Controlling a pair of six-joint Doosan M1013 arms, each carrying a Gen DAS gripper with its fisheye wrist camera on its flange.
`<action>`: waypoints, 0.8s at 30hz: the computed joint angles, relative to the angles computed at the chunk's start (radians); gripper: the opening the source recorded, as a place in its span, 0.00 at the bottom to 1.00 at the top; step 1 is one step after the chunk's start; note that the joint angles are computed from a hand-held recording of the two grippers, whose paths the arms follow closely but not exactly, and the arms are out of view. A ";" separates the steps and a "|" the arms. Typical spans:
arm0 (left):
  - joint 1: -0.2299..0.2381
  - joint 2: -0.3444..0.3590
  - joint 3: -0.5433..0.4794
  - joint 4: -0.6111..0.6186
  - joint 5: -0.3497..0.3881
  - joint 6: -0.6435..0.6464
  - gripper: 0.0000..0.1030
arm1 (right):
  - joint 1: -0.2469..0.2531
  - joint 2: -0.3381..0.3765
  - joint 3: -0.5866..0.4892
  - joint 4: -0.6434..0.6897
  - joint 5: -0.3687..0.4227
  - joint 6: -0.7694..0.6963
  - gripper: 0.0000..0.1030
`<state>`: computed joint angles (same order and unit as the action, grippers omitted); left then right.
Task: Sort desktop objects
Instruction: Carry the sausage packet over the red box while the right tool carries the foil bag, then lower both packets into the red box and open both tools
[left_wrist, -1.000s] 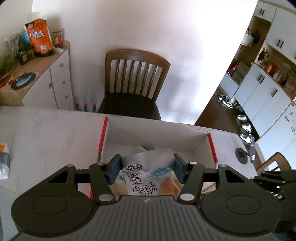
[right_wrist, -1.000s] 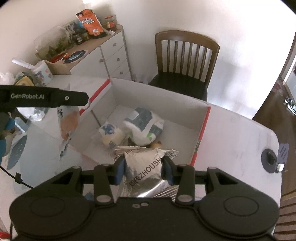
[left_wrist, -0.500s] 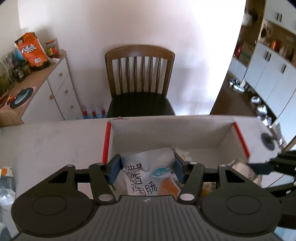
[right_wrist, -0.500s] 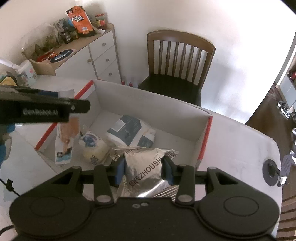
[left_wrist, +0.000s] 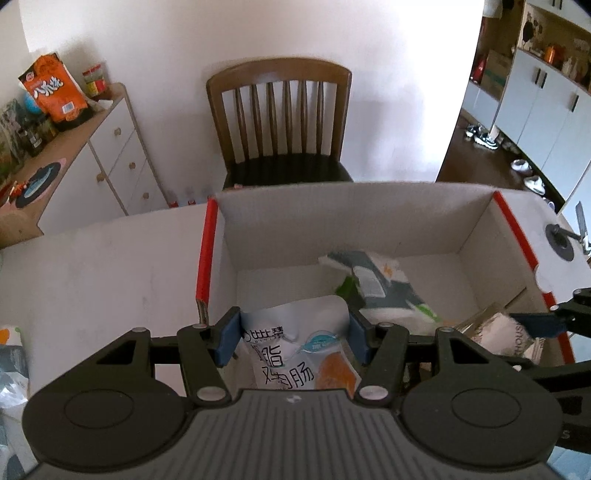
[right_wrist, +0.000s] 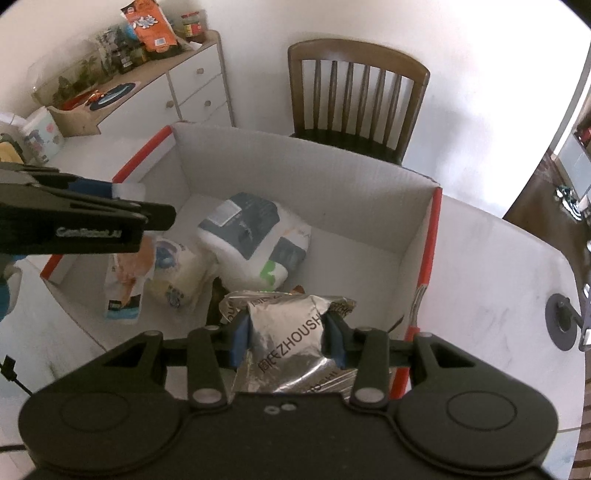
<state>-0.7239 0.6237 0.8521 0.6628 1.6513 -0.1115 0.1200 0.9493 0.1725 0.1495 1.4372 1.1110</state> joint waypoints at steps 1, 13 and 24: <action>0.001 0.000 0.003 -0.006 -0.002 0.001 0.56 | 0.000 -0.015 0.033 -0.001 -0.022 -0.004 0.42; 0.015 0.005 0.016 -0.081 -0.023 0.031 0.59 | 0.003 -0.039 0.097 -0.019 -0.058 -0.019 0.46; 0.017 0.000 0.013 -0.109 -0.061 0.010 0.82 | -0.002 -0.041 0.086 -0.005 -0.032 -0.022 0.57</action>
<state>-0.7070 0.6241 0.8654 0.5541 1.5906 -0.1014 0.1176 0.9086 0.2589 0.1449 1.4056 1.0894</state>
